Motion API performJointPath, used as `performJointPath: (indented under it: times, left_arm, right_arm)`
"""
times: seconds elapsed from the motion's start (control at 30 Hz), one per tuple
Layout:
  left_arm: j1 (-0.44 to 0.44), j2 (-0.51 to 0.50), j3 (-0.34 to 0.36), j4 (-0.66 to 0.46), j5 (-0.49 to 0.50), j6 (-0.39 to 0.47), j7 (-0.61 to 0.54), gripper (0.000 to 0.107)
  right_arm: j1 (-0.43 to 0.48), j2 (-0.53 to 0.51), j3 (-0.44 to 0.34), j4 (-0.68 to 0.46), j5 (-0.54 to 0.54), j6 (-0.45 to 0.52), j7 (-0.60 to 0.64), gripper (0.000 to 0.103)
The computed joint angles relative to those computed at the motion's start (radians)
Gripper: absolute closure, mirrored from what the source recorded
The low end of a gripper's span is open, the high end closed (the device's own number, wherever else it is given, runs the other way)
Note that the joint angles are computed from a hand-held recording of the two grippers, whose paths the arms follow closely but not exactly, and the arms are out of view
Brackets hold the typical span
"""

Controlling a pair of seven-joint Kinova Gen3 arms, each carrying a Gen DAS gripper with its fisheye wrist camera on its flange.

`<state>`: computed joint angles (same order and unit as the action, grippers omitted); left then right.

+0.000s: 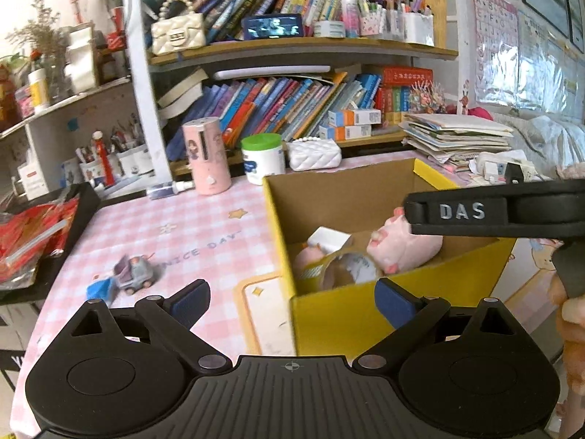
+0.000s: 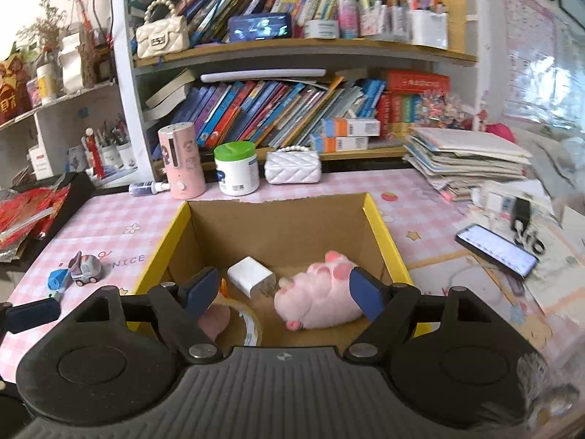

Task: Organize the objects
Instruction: 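Withdraw both open tools from the box back over the table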

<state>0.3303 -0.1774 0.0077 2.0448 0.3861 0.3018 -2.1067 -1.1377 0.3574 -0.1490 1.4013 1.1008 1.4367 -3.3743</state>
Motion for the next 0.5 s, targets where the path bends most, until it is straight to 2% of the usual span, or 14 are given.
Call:
performJointPath:
  times: [0.13,0.27,0.5]
  left_arm:
    - [0.016,-0.042,-0.069,0.036,0.04,0.028,-0.057,0.009]
    - [0.011,-0.079,-0.124,0.07,0.061,0.066,-0.116,0.009]
    - [-0.018,-0.14,-0.21,0.109,0.088,0.17,-0.232,0.009]
  right_arm:
    - [-0.061,0.049,0.004,-0.055,-0.014,0.093,-0.056,0.025]
    - [-0.106,0.106,0.017,-0.138,-0.061,0.162,-0.045,0.024]
    - [-0.16,0.174,0.018,-0.247,-0.152,0.185,-0.048,0.023]
